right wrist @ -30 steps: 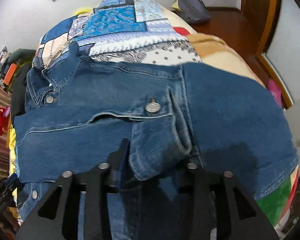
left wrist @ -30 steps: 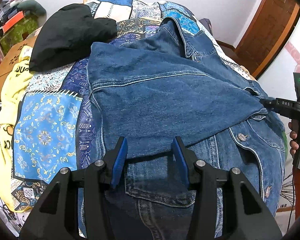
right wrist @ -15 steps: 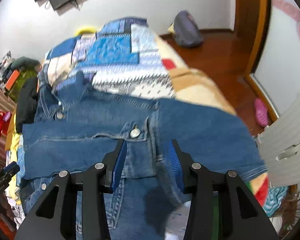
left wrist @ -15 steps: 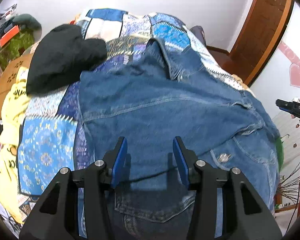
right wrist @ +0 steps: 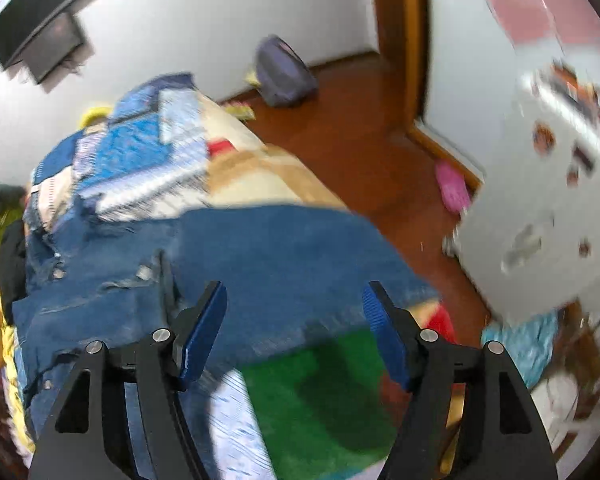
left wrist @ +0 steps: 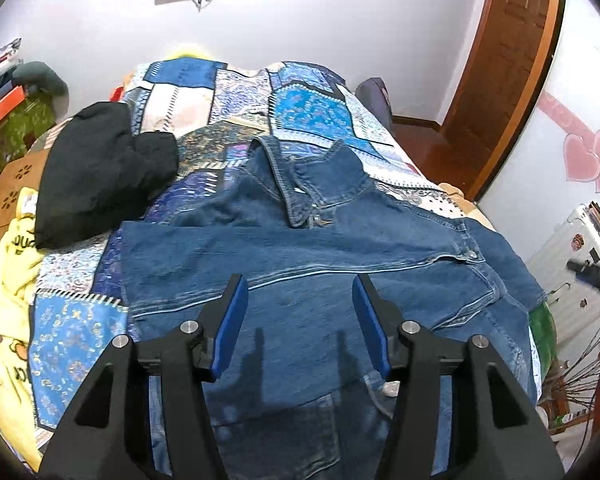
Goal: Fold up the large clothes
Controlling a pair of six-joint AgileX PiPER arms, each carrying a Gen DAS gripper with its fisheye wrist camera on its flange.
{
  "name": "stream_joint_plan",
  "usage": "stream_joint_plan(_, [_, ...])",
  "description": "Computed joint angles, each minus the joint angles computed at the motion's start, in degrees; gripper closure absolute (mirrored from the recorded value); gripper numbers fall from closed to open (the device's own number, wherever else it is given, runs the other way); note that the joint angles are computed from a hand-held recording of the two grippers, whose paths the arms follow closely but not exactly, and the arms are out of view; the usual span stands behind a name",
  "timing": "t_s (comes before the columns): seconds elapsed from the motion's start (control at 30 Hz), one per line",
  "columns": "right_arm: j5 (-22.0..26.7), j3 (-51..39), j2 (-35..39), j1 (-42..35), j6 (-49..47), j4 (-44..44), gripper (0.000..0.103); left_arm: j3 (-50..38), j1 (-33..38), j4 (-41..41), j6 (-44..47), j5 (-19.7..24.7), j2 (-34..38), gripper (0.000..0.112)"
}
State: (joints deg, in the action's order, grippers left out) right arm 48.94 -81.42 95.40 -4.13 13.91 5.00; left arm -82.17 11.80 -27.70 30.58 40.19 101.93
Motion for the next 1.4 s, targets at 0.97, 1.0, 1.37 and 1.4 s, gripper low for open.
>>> stream_joint_plan(0.97, [-8.6,-3.3,15.3,-7.5,8.6,6.6,0.072,1.4,-2.6,3.1,-5.8,1.3,3.4,0.059])
stream_joint_plan(1.0, [-9.2,-2.6,14.5,-7.7,8.2,7.4,0.076,1.5,-2.4,3.1,-5.8,1.2,3.3,0.059])
stream_joint_plan(1.37, [-11.5,-10.1,4.8,1.2,3.9,8.0,0.093,4.6,0.2,0.0,-1.7,1.2,1.2,0.059])
stream_joint_plan(1.4, [-11.1,-11.5,4.5,2.9,2.2,8.8,0.093,4.8,0.4,-0.2,-1.5,1.1,1.0,0.059])
